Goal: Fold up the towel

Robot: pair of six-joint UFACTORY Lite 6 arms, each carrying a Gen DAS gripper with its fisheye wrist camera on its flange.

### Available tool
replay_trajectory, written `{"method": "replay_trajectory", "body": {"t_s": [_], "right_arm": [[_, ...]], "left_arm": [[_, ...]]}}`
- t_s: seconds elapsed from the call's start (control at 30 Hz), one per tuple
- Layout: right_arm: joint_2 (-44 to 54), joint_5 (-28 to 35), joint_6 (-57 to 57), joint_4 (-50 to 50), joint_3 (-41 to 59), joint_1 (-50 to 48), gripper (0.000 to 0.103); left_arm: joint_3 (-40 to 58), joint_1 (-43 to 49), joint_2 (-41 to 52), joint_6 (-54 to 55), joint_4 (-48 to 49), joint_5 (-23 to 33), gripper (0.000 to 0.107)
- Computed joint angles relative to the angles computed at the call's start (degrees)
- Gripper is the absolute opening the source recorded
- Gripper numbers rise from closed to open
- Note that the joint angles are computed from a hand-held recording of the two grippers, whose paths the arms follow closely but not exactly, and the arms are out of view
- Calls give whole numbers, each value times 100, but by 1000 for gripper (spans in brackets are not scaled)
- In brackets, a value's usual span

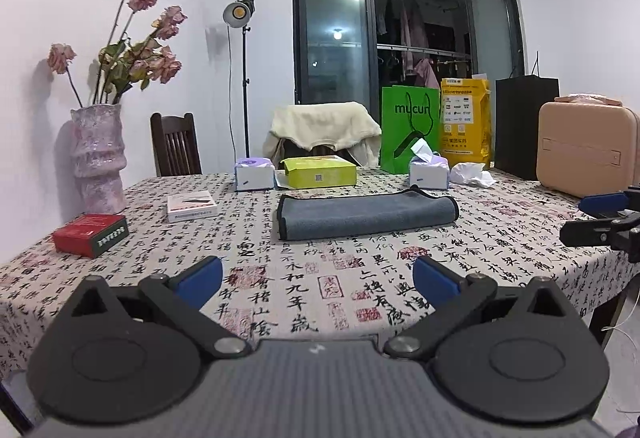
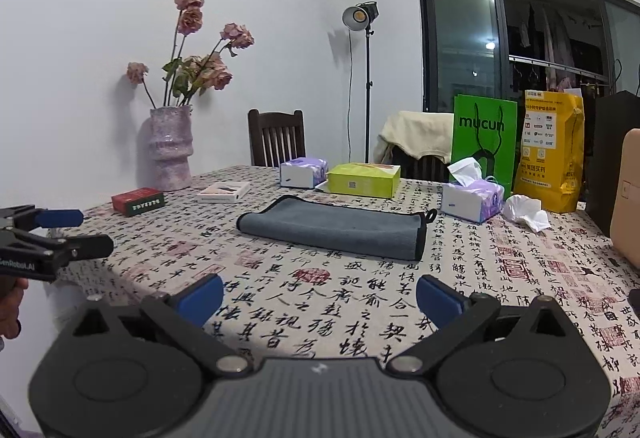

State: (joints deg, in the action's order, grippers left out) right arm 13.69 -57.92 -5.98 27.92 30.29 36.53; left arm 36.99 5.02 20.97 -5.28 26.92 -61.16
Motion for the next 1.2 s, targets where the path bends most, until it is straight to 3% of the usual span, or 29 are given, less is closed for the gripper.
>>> {"method": "replay_trajectory", "body": {"t_s": [0.2,0.67,0.83,1.2], "right_arm": [[-201,-280,-87,583,-393,582,103],[385,-2092,931,1986,-1136,2162,103],[595,-2171,1690,2030,-1356,2500,103],[843,-2337,1611,3519,-1542,3761,103]], "left_arm": [[-466,258,-245,18,230,-303,103],[-1448,709,-416,474,757,-1117,103],[-1619,535,-381,643,652,-1136,103],[-1924,658,-506,728,828,-1193,103]]}}
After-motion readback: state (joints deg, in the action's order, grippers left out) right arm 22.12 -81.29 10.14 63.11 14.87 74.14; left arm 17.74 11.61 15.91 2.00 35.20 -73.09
